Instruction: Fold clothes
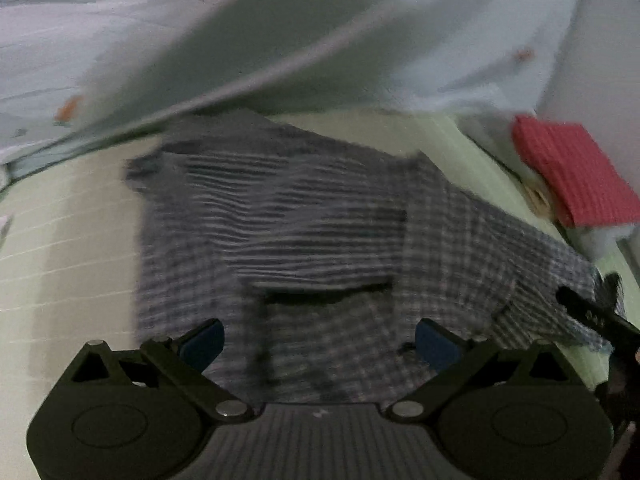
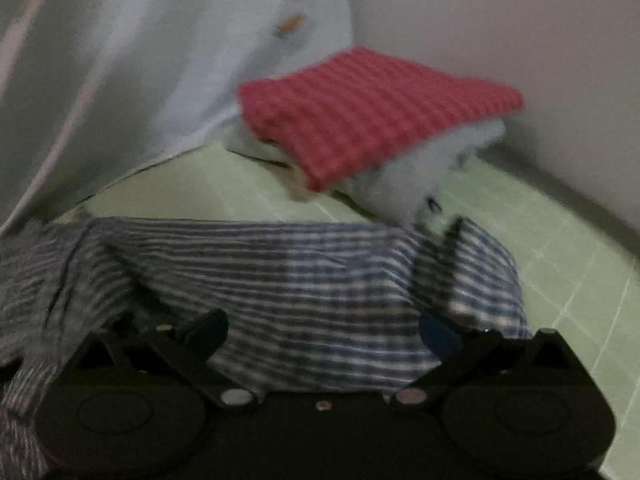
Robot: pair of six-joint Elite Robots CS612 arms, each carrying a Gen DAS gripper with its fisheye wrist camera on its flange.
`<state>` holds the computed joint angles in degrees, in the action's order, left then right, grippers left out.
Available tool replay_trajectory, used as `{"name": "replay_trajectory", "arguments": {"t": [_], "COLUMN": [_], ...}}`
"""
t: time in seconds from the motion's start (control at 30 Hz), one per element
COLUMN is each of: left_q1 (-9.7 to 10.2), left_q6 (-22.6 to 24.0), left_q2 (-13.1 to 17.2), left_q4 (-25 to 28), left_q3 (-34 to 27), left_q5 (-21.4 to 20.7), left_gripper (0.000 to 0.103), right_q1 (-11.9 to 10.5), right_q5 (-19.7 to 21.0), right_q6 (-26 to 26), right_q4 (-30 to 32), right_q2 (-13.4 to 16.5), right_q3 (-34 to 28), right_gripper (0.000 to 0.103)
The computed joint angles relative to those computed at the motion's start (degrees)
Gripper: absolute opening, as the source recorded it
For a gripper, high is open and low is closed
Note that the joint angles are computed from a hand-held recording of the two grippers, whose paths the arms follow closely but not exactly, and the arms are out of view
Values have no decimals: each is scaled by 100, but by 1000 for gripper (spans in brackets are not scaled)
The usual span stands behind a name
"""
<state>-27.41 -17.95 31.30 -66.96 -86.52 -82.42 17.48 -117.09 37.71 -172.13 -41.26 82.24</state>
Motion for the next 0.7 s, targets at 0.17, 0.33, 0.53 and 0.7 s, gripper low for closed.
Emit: {"name": "replay_trajectory", "arguments": {"t": [0.17,0.33,0.53,0.7], "left_q1": [38,75,127,127], "left_q6": [246,276,97,-142], "left_q2": [-109,-223,-212,-144], "left_q4": [-229,-268,32,208], "left_q3": [500,947,937,577], "left_q5": [-770,-1278,-1553,-1530], "left_gripper": [100,68,8,5], "right_q1": [-71,-41,-24,30], "right_q5": [209,177,168,224], "right_q6": [171,85,39,-54], "right_q4": [268,606,805,752], "right_q2": [23,69,66,-1], "right_q3": [-65,-212,-275,-233], "right_gripper": [103,103,103,103]}}
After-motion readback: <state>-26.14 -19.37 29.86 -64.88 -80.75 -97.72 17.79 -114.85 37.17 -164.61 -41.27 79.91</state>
